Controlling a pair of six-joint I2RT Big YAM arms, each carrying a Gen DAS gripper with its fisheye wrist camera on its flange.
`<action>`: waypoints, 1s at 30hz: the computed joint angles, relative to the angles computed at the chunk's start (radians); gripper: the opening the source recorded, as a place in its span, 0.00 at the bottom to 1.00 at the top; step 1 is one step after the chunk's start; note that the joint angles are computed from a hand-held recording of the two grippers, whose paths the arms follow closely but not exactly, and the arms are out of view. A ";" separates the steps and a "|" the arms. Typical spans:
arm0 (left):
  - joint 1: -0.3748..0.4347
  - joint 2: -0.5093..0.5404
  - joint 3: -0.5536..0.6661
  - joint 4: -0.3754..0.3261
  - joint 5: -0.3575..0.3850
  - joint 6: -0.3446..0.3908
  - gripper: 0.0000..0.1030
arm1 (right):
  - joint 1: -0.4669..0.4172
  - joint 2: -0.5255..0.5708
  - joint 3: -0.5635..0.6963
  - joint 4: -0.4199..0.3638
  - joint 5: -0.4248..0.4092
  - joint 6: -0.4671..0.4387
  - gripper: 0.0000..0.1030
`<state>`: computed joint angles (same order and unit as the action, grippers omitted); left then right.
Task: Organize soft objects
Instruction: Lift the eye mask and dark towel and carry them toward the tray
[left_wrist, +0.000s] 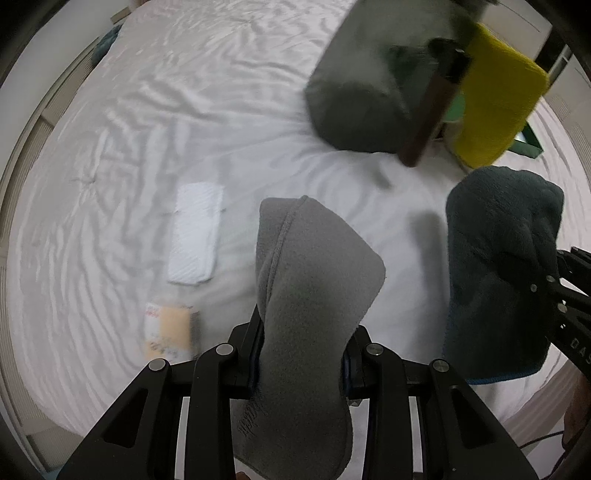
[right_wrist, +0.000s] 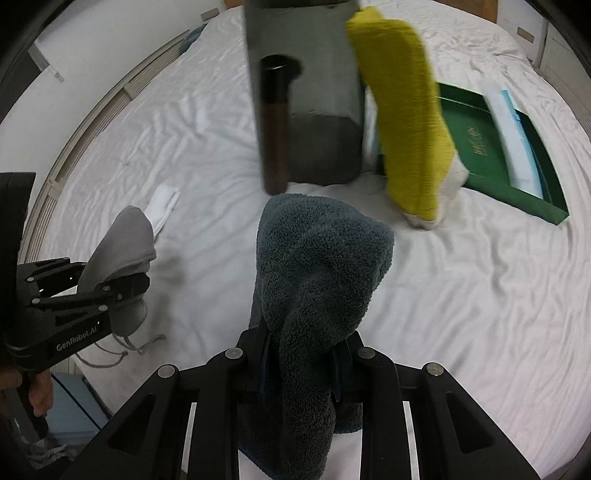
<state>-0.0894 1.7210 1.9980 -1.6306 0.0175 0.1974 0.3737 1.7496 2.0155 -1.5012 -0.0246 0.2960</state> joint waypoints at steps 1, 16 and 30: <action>-0.011 0.002 0.006 -0.001 0.007 -0.004 0.27 | -0.007 -0.004 -0.003 0.000 0.000 -0.005 0.23; -0.163 0.053 0.110 -0.004 0.118 -0.040 0.27 | -0.130 -0.058 -0.035 -0.007 0.026 -0.050 0.23; -0.247 0.233 0.352 0.047 0.089 -0.108 0.27 | -0.243 -0.068 -0.012 -0.002 0.091 -0.095 0.23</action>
<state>-0.3359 1.9541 2.3504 -1.5841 0.1069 0.0890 0.1311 1.6812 2.0035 -1.5031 0.0668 0.2005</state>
